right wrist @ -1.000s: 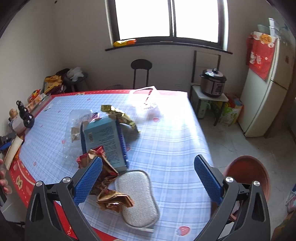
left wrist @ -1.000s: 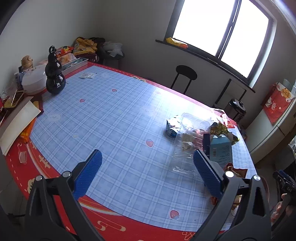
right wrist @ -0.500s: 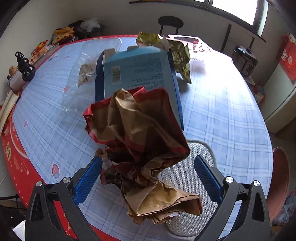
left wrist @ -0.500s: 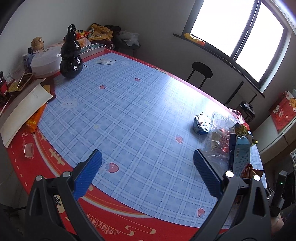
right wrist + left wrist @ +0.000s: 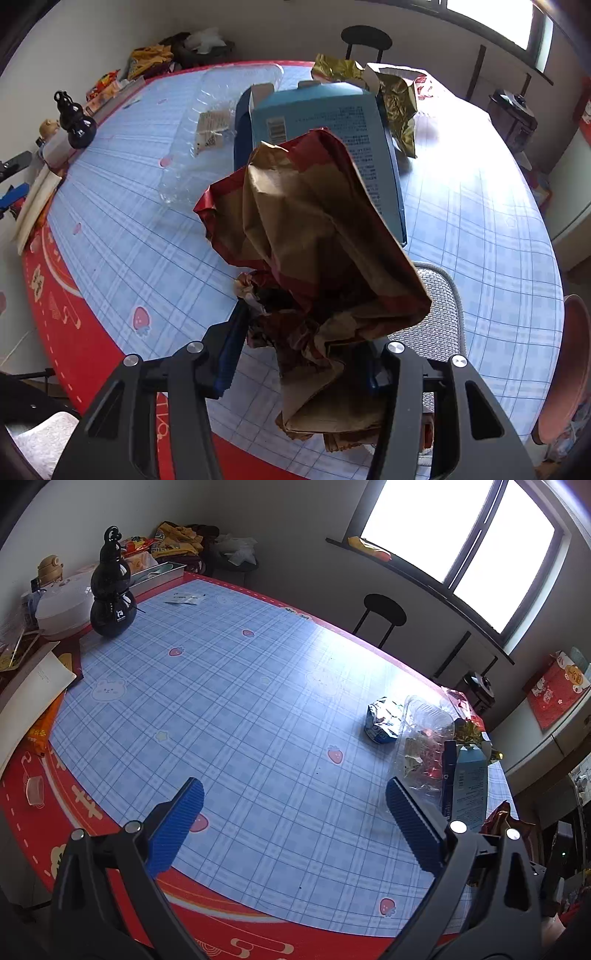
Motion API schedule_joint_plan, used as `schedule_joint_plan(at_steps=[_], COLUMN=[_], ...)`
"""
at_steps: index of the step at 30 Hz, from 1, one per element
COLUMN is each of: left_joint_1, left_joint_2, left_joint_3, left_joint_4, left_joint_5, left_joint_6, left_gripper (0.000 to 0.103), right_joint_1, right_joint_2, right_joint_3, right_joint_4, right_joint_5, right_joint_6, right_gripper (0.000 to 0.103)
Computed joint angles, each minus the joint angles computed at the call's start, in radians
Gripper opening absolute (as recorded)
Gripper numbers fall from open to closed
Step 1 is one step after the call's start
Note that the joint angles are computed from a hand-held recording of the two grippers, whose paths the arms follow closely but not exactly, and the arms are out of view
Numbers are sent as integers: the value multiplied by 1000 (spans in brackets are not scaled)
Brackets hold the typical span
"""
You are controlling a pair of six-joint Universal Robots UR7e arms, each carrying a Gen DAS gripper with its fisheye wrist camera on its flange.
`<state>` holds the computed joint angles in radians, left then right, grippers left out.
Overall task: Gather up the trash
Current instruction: 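Grasp the blue box with the left tool while the right tool holds the paper bag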
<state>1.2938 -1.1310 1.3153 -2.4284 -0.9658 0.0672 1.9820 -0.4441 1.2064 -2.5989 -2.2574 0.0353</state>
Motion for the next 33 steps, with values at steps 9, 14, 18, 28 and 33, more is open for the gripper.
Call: schedule_joint_plan(at_steps=[9, 14, 18, 28, 33], left_joint_1=[-32, -48, -58, -53, -36], left_joint_2=[23, 50, 90, 308, 406], left_joint_3=[9, 8, -2, -172, -281], left_joint_4=[16, 41, 38, 112, 165], left_joint_5=[-17, -64, -143, -310, -334], left_joint_6=[12, 14, 42, 71, 38], left_gripper=[97, 97, 97, 84, 81], right_joint_1=[8, 1, -3, -8, -3], right_joint_2=[-88, -156, -210, -331, -362], right_joint_3=[110, 201, 280, 456, 506], right_joint_4=[-173, -257, -297, -336, -338], right_joint_5=[-23, -60, -96, -201, -243], right_joint_6=[15, 51, 88, 217, 264], right_gripper=[51, 51, 51, 51, 51])
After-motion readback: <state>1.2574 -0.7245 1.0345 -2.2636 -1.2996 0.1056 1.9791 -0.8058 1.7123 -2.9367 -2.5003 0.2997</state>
